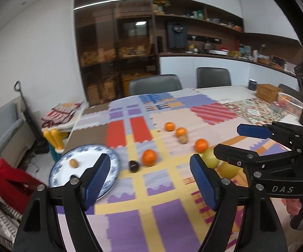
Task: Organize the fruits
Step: 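Move both tools back toward the two large yellow-green grapefruits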
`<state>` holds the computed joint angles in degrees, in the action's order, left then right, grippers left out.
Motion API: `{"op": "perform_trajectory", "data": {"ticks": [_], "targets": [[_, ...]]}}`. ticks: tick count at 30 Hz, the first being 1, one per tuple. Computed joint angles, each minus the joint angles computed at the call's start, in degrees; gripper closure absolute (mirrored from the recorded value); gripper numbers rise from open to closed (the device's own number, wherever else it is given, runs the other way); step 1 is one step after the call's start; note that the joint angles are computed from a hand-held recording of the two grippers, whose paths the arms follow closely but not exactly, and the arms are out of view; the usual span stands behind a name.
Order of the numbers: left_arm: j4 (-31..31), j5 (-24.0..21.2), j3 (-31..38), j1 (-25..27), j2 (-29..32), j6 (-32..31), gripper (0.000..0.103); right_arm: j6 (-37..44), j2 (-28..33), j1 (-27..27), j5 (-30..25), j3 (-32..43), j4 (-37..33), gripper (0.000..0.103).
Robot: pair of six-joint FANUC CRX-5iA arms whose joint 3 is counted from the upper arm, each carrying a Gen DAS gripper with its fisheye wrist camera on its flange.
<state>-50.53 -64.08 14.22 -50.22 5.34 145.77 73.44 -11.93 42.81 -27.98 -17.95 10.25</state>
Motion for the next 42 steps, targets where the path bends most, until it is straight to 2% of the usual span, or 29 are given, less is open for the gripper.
{"op": "perform_trajectory", "data": {"ticks": [4,9,20,29,35,40,42], "targets": [[-0.1,2.1,1.3,-0.6,1.7,-1.3,0.018,-3.5,-1.6,-1.3,0.0,-2.2,2.5,0.031],[2.3,5.2,2.4,0.2,3.8,-4.3,0.017,-8.6,-3.0,-2.9,-0.2,-5.4,7.1,0.031],[10.5,13.1,2.4,4.4,6.9,-14.2,0.017,-9.8,-2.9,-5.7,-2.3,-7.3,7.7,0.031],[16.4,17.2,1.8,8.4,8.5,-22.0,0.017,-10.4,-0.4,-5.7,-3.2,-7.7,8.8,0.031],[21.7,20.7,0.6,11.5,9.4,-27.6,0.018,-10.7,2.5,-6.0,-4.0,-6.3,7.8,0.032],[29.5,24.4,-0.3,14.9,11.1,-35.8,0.018,-11.4,4.7,-6.0,-4.0,-5.3,7.9,0.032],[33.0,25.8,-0.5,16.1,11.8,-39.2,0.022,-11.4,5.5,-6.0,-4.2,-4.7,7.7,0.032]]}}
